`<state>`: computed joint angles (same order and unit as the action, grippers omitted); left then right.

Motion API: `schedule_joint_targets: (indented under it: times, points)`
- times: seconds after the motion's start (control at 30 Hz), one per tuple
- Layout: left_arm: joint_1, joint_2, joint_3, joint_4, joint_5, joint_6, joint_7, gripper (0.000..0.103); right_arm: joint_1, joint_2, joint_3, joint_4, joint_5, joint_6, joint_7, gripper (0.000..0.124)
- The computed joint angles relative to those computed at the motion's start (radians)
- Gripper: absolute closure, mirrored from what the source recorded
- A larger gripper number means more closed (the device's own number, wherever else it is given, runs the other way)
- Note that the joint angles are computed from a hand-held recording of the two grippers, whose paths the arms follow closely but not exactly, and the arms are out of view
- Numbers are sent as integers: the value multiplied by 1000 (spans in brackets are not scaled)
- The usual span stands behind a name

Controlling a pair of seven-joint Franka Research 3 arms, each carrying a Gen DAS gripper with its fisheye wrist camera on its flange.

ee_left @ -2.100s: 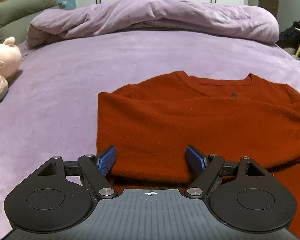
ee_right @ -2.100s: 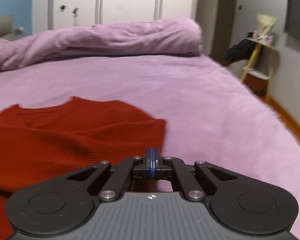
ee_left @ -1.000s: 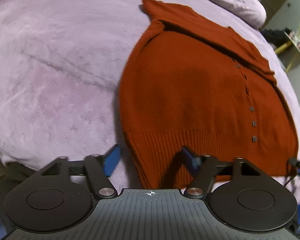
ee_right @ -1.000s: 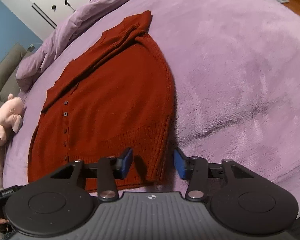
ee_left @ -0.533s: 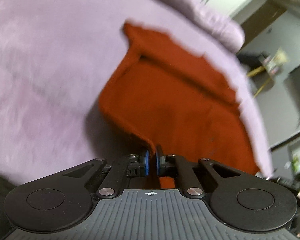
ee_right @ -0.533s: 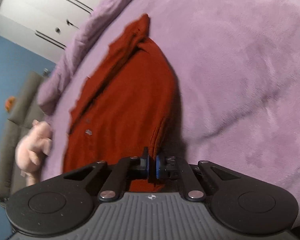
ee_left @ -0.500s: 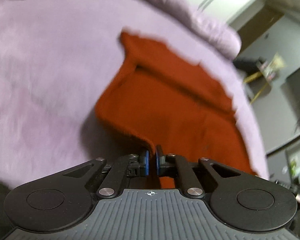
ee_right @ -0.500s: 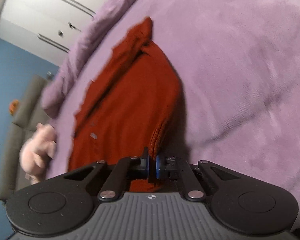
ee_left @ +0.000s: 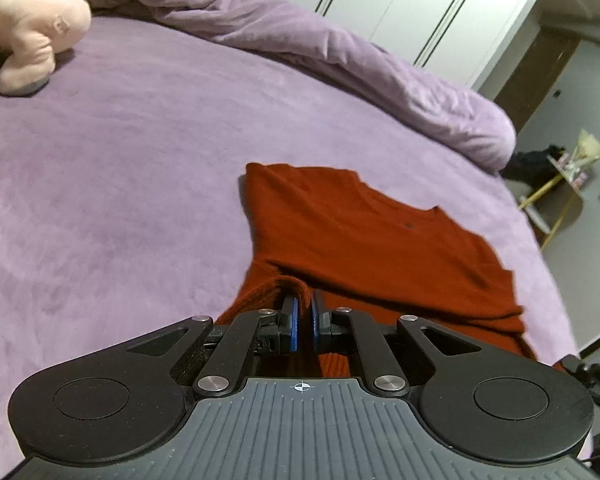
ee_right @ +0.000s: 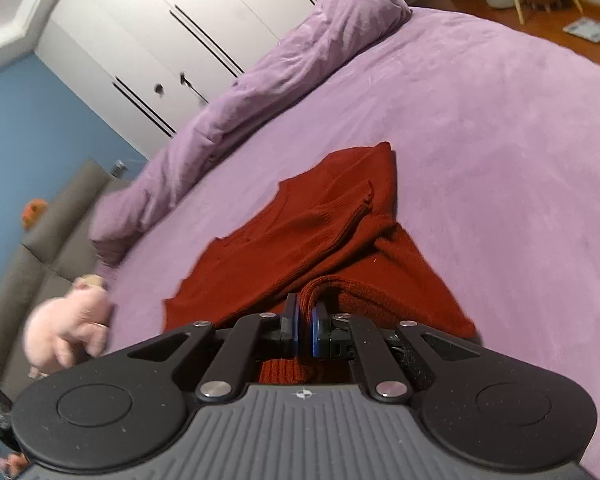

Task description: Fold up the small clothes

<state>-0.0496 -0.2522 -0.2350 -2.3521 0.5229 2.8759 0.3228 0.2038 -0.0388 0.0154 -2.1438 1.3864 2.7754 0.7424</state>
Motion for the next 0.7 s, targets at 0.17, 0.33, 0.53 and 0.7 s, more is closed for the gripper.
schedule_joint_targets:
  times: [0.17, 0.33, 0.53, 0.7]
  points:
    - [28, 35, 7, 7, 31, 12, -55, 90, -1, 88, 16, 66, -140, 74, 118, 115]
    - [67, 25, 15, -21, 106, 52, -111, 74, -15, 87, 29, 52, -124, 173, 42, 106]
    - [-115, 86, 152, -12, -241, 70, 375, 51, -31, 117, 19, 60, -387, 71, 86, 72]
    - [-129, 125, 128, 18, -328, 53, 600, 41, -30, 125, 44, 55, -507, 73, 7, 74]
